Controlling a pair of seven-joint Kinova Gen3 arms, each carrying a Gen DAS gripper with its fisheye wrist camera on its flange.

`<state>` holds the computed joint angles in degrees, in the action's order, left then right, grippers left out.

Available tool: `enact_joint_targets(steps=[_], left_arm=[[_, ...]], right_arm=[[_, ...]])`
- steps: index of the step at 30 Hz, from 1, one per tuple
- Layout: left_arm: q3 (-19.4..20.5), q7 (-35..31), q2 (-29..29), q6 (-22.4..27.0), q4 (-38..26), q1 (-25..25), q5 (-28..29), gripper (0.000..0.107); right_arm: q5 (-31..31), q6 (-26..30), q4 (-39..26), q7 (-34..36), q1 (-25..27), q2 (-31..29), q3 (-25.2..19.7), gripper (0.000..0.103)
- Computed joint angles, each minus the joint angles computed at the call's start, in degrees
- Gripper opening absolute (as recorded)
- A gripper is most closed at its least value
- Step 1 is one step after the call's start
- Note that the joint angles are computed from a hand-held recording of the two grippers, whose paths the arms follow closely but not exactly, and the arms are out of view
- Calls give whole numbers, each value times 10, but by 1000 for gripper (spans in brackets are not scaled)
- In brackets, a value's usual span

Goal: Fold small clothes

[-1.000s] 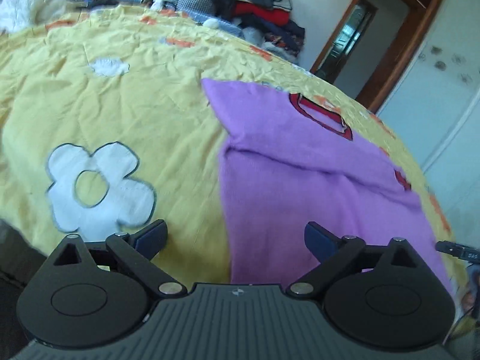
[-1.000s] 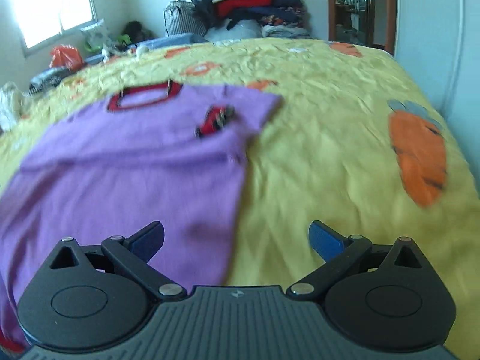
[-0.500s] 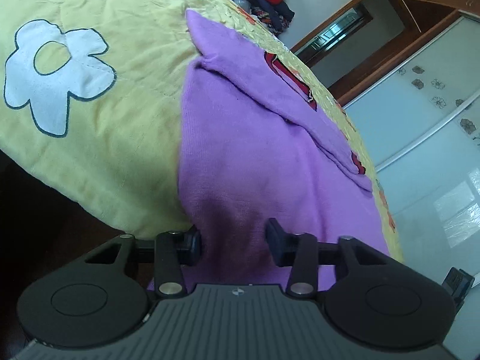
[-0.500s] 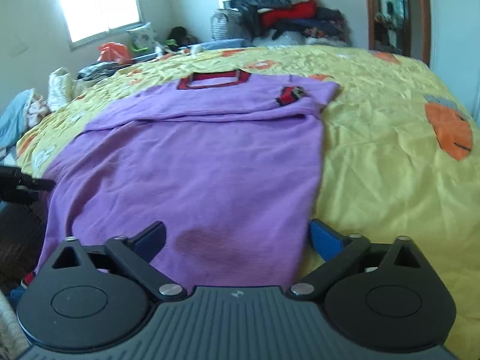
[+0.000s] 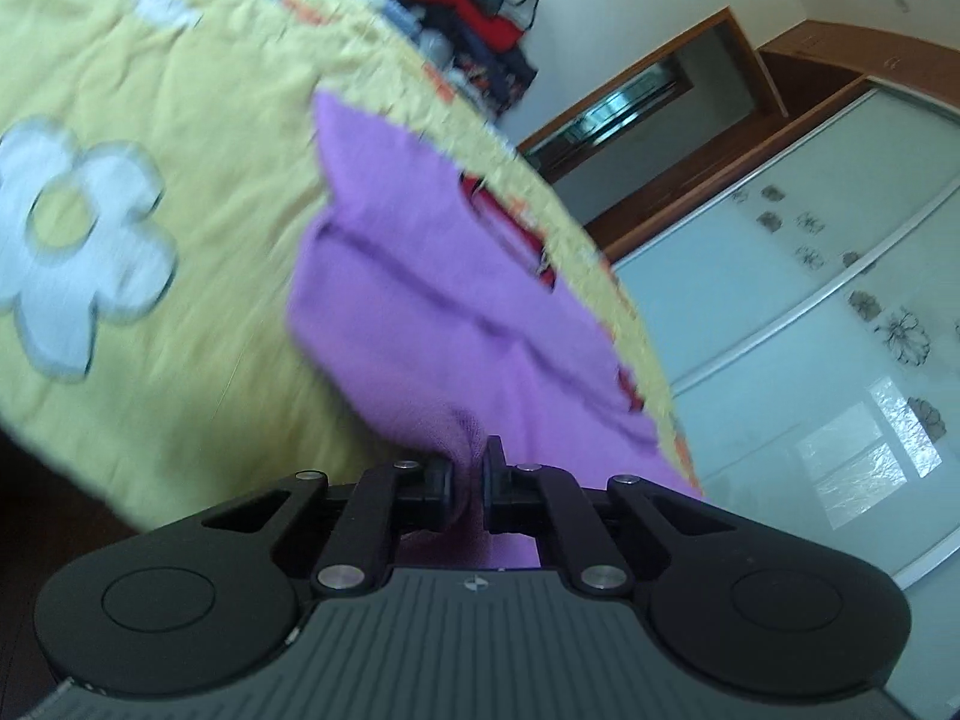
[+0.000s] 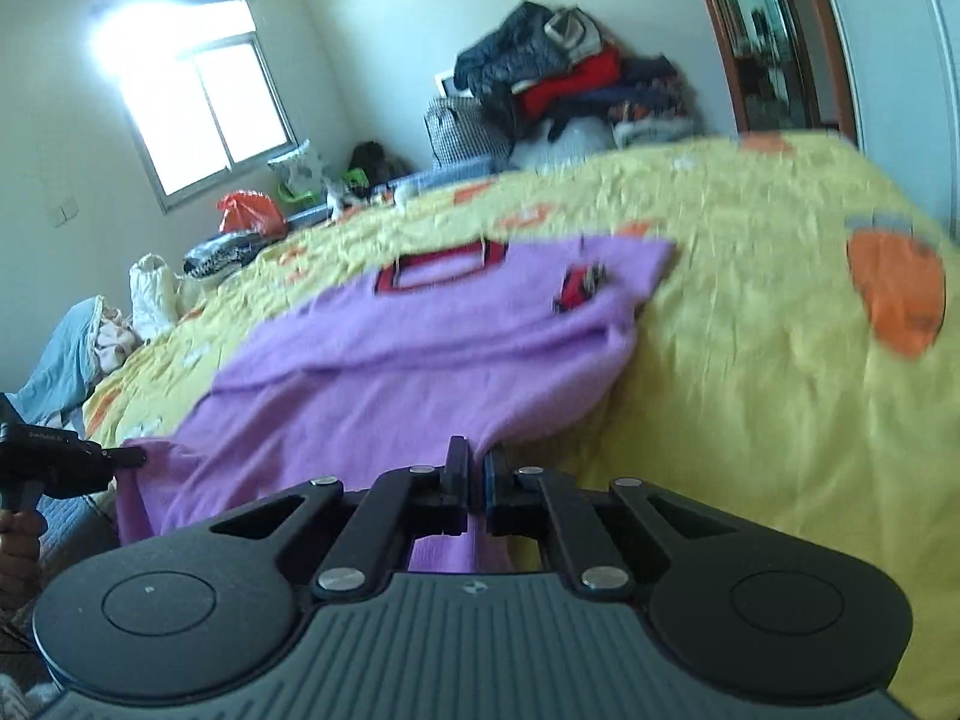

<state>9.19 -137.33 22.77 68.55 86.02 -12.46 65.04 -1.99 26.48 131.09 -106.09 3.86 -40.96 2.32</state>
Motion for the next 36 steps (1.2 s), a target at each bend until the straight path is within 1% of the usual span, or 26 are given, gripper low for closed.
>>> enact_joint_targets(steps=[3, 6, 8, 9, 10, 11, 12, 13, 14, 15, 16, 18, 19, 20, 21, 22, 23, 24, 25, 26, 27, 28, 30, 33, 35, 36], left_arm=[[3, 14, 7, -20, -34, 13, -3, 8], [11, 26, 24, -32, -77, 21, -12, 7], [15, 40, 36, -54, -107, 35, -33, 5], [18, 50, 45, -63, -126, 43, -53, 5], [10, 69, 53, -63, -142, 56, -71, 5], [11, 83, 63, -57, -152, 57, -81, 4], [23, 88, 70, -52, -156, 50, -84, 5], [33, 83, 68, -57, -152, 43, -94, 5], [32, 74, 63, -59, -146, 42, -100, 5], [42, 67, 67, -52, -141, 31, -97, 5], [53, 62, 73, -38, -136, 17, -87, 5], [45, 56, 61, -39, -118, 15, -88, 7], [46, 44, 58, -35, -113, 12, -88, 11], [50, 39, 60, -28, -111, 7, -87, 37], [43, 44, 60, -24, -109, 10, -87, 82], [39, 43, 58, -27, -99, 12, -81, 102], [46, 32, 58, -31, -86, 4, -66, 98], [48, 26, 56, -39, -75, 3, -59, 86], [39, 30, 54, -37, -74, 10, -59, 70], [40, 42, 63, -27, -83, 14, -68, 14], [43, 60, 72, -16, -95, 17, -79, 8], [35, 68, 71, -14, -97, 24, -84, 5], [40, 68, 74, -9, -101, 22, -86, 4], [46, 55, 69, -13, -97, 10, -60, 4], [64, 37, 80, -6, -94, -10, -21, 4], [65, 38, 78, -13, -93, -10, -8, 4]], right_arm=[[-3, -10, -20, 37, 43, 18, -7, 0], [-27, -18, -45, 100, 56, 37, 21, 0], [-44, -6, -66, 138, 34, 66, 65, 0], [-67, 14, -78, 142, 23, 81, 91, 3], [-91, 38, -87, 138, 7, 95, 118, 3], [-114, 61, -91, 137, -9, 102, 144, 9], [-137, 79, -88, 146, -19, 99, 169, 22], [-157, 88, -76, 159, -19, 91, 182, 32], [-171, 94, -61, 172, -12, 82, 185, 48], [-180, 98, -47, 177, 4, 72, 178, 56], [-190, 101, -34, 175, 15, 63, 173, 58], [-202, 89, -5, 174, 15, 45, 165, 58], [-194, 77, 6, 168, 20, 35, 149, 58], [-188, 69, 12, 157, 14, 27, 142, 59], [-187, 65, 16, 150, -2, 23, 143, 58], [-178, 59, 21, 135, -26, 15, 143, 57], [-159, 49, 26, 112, -45, 12, 134, 49], [-139, 44, 27, 90, -65, 17, 129, 15], [-127, 40, 28, 68, -92, 21, 135, 5], [-112, 27, 34, 45, -114, 15, 140, 5], [-92, 9, 42, 24, -140, 7, 150, 5], [-72, -14, 51, 1, -167, -3, 161, 5], [-62, -61, 66, -19, -220, -28, 201, 5], [-112, -131, 86, -6, -300, -72, 275, 5], [-159, -177, 97, 0, -353, -105, 328, 5], [-182, -201, 100, 13, -379, -119, 351, 5]])
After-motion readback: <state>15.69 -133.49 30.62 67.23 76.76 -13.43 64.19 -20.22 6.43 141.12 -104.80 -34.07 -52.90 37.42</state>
